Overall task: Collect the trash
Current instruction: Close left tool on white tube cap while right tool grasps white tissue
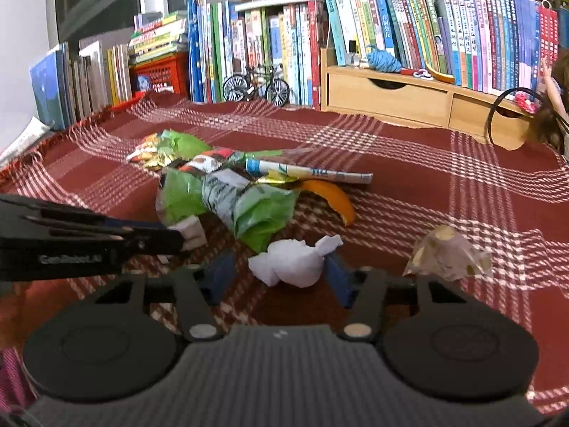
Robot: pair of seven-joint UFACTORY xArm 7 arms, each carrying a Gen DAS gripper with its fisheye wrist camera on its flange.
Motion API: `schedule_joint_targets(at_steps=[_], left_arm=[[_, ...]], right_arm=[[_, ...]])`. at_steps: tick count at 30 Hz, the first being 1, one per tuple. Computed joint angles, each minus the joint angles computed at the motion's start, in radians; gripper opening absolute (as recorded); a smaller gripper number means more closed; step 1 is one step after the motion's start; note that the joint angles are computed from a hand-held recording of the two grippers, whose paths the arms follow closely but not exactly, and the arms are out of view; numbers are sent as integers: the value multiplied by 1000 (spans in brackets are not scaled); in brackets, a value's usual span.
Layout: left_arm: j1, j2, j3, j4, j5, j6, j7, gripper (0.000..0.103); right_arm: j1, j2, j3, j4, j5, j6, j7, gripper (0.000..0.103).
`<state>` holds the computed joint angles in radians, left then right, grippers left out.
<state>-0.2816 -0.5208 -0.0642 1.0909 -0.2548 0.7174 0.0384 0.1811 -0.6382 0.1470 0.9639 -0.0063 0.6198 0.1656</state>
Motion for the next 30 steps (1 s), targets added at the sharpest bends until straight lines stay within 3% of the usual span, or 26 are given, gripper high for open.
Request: schedule_joint_targets(at_steps=[3,7,18,30], left_arm=[[0,-16,1,-8,4,3,2,12],[2,-40,1,-19,11,7,3,12],[-5,-157,15,-71,18,51,29,12],[-17,-372,28,-156,31,180,76,12]], right_arm=[[-14,-3,14,1,-19,13,13,41],[-12,-26,11,-9,-16,20,25,36],[13,-143,27,-55,-12,60,34,35],[80,-359,66,-148,41,127,69,35]])
